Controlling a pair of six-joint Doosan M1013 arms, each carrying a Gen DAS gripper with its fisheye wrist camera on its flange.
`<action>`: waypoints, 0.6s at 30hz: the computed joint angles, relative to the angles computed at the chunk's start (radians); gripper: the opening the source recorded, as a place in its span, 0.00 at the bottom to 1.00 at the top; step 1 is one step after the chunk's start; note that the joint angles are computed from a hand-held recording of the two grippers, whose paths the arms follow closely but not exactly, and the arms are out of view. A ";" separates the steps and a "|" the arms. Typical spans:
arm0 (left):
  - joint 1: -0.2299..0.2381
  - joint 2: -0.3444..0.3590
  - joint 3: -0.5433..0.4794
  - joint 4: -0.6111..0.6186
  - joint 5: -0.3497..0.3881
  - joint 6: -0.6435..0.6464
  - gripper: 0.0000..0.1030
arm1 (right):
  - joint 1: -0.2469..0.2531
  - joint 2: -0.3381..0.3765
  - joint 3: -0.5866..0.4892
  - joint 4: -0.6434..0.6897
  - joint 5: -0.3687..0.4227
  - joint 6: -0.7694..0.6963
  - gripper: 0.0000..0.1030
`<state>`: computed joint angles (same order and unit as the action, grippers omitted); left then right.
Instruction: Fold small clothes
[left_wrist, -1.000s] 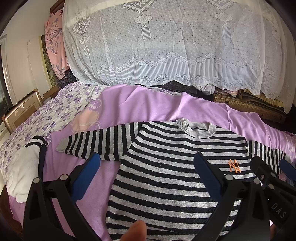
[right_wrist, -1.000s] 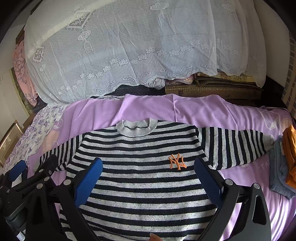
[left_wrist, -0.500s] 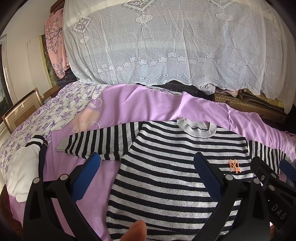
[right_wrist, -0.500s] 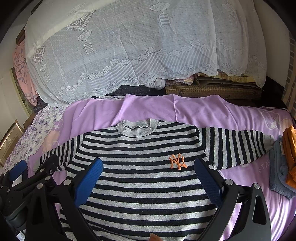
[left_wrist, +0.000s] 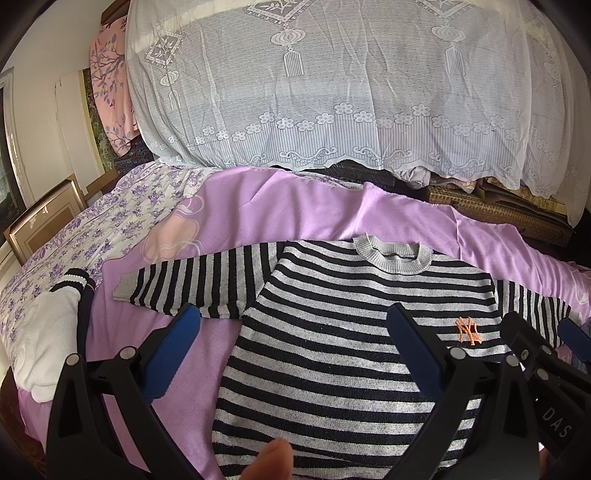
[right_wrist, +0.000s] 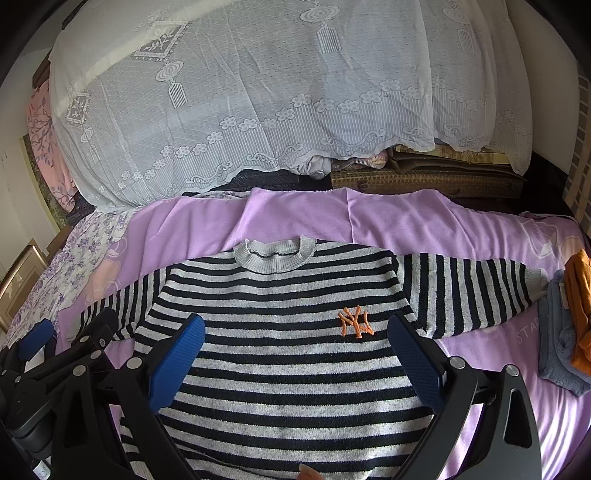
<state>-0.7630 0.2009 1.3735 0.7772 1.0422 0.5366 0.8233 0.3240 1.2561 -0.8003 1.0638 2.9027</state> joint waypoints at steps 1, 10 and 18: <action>0.000 0.000 0.000 0.000 0.000 0.000 0.96 | 0.000 0.000 -0.002 0.000 0.001 -0.001 0.97; 0.000 0.000 0.000 -0.001 0.000 0.000 0.96 | -0.001 -0.002 0.006 -0.001 -0.004 0.004 0.97; 0.001 0.000 -0.001 -0.004 0.001 0.002 0.96 | 0.000 0.002 0.008 -0.005 -0.006 0.009 0.97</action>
